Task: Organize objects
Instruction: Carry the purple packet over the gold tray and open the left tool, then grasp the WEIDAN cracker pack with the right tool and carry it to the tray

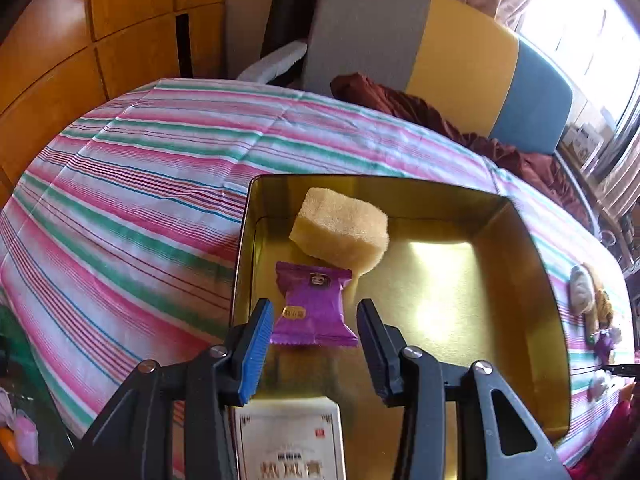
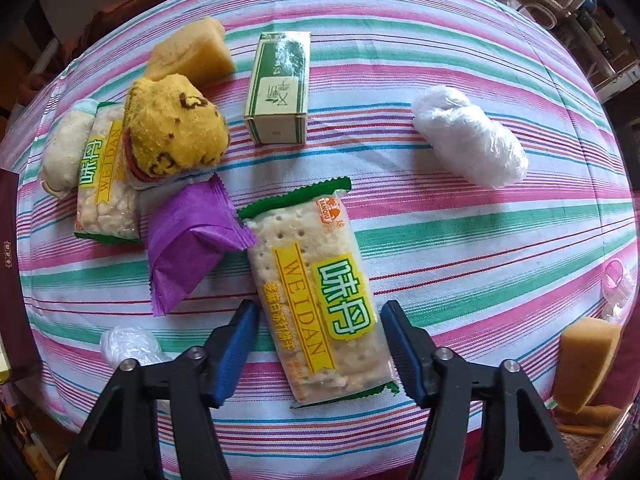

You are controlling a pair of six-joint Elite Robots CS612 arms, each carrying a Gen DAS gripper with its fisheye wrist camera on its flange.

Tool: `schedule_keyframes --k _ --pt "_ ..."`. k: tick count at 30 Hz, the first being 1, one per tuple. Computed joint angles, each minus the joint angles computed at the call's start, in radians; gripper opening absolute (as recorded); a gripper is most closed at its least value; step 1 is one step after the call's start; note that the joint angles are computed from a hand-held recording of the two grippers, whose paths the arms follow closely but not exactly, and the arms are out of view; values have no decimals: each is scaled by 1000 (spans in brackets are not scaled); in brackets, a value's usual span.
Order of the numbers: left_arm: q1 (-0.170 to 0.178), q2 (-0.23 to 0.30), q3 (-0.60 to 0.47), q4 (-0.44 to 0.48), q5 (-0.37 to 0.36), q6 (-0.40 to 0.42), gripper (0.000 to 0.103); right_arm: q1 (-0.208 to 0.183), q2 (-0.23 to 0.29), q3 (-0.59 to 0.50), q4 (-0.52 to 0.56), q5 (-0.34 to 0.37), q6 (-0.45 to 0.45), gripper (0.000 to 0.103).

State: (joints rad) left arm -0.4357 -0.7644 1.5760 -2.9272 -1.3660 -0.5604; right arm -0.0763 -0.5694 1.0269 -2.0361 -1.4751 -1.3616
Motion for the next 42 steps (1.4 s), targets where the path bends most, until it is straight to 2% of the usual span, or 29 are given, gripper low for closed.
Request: schedule_keyframes --k 2,3,8,13,17,19,24,27,32,37,39,42 --pt "-4 -9 15 -21 0 0 43 -3 -5 4 -4 12 10 51" --pt "-5 -11 21 -29 1 0 43 -4 -7 7 -10 18 19 50" --pt "-15 -31 62 -74 15 -24 43 -14 -13 3 -5 73 69 50" --pt "-24 -53 113 -150 38 -49 43 -32 -7 -34 39 158 162 49" --pt "-32 -70 156 -205 42 -74 43 -40 -7 -40 44 194 199 50" --pt "-38 -79 181 -237 41 -85 43 -49 18 -82 63 230 205 50" --pt "-56 -92 225 -281 37 -97 43 -72 -7 -44 65 332 206 50" --pt "-68 -95 238 -289 43 -85 43 -61 -26 7 23 365 214 50" --pt "-82 -97 243 -279 55 -76 43 -63 -66 70 38 439 164 50" --pt "-97 -104 248 -266 100 -69 43 -70 -133 163 46 503 116 50" --pt "-104 -107 252 -267 123 -60 43 -71 -164 204 78 524 68 50" --pt "-110 -110 253 -270 131 -53 43 -64 -222 282 141 537 -54 50"
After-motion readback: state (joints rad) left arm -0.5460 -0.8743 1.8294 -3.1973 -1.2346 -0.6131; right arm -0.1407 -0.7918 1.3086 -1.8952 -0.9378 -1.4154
